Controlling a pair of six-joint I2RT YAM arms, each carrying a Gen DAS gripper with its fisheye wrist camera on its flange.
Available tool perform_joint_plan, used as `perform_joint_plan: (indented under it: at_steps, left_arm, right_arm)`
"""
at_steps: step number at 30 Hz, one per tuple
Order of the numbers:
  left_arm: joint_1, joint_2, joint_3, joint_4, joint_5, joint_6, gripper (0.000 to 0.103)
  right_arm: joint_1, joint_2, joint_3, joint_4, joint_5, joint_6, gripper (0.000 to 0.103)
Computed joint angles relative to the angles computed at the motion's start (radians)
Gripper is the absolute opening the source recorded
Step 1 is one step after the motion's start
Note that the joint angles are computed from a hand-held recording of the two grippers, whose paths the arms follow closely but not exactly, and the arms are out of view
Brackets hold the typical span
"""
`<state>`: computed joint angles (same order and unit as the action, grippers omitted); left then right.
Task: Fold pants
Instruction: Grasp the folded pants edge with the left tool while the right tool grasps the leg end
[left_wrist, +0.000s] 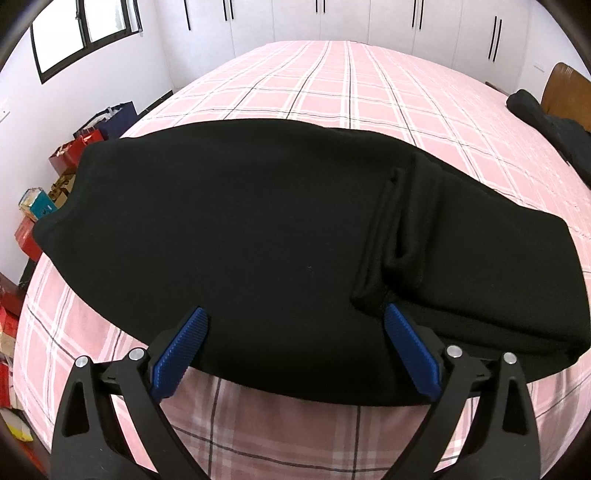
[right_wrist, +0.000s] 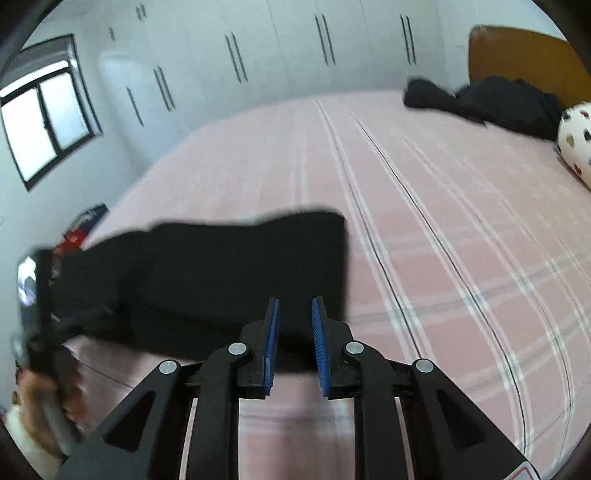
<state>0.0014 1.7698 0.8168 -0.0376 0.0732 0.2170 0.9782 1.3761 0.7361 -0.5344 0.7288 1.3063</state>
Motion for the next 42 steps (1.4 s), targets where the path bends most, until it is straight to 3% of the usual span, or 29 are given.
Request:
perform_joint_plan:
  at_steps: [3,7,8,12,15,16,19,21,24,29,33,35,37,38,42]
  left_arm:
    - [0.002,0.0,-0.005,0.0,-0.003,0.005,0.094]
    - [0.0,0.01,0.003,0.003,-0.007,0.008,0.095]
    - [-0.002,0.009,0.002,0.003,-0.01,0.012,0.095]
    - [0.002,0.012,0.012,-0.006,-0.006,0.015,0.095]
    - [0.014,0.005,0.012,-0.011,0.005,0.011,0.095]
    - [0.027,-0.011,0.005,-0.002,0.015,0.001,0.095]
    - [0.111,-0.056,0.024,-0.006,0.102,-0.032,0.095]
    - [0.205,-0.044,0.092,-0.061,0.209,-0.051,0.095]
    - [0.377,0.067,0.26,-0.158,0.327,-0.088,0.095]
    - [0.569,0.395,0.703,-0.417,0.421,-0.214,0.095]
    - [0.616,0.638,1.065,-0.622,0.5,-0.241,0.095]
    - [0.616,0.671,1.121,-0.636,0.542,-0.256,0.098]
    - [0.61,0.73,1.214,-0.703,0.605,-0.215,0.098]
    - [0.6,0.737,1.217,-0.69,0.592,-0.229,0.098]
    - [0.579,0.707,1.16,-0.631,0.565,-0.209,0.098]
  right_arm:
    - [-0.107,0.016,0.002,0.165,-0.063,-0.157,0.016]
    - [-0.321,0.209,-0.081,0.387,-0.338,-0.248,0.013]
    - [-0.309,0.195,-0.101,0.414,-0.303,-0.224,0.013]
    - [-0.224,0.132,-0.02,0.283,-0.17,-0.211,0.017]
    - [-0.275,0.256,0.019,0.278,-0.263,-0.233,0.016]
    - [-0.283,0.266,-0.01,0.334,-0.264,-0.217,0.015]
    - [-0.225,0.203,0.032,0.265,-0.184,-0.152,0.021]
    - [-0.18,0.196,0.047,0.308,-0.111,-0.146,0.025]
    - [-0.118,0.234,0.062,0.393,-0.026,-0.131,0.044]
    - [-0.096,0.318,0.116,0.368,-0.051,-0.147,0.05]
    - [-0.035,0.301,0.084,0.312,0.035,-0.013,0.079]
    - [-0.019,0.264,0.055,0.258,0.064,0.079,0.086]
    - [-0.03,0.233,0.014,0.225,0.046,0.154,0.086]
    - [-0.049,0.21,-0.026,0.236,0.015,0.188,0.086]
    - [-0.165,0.139,-0.225,0.516,-0.17,0.192,0.087]
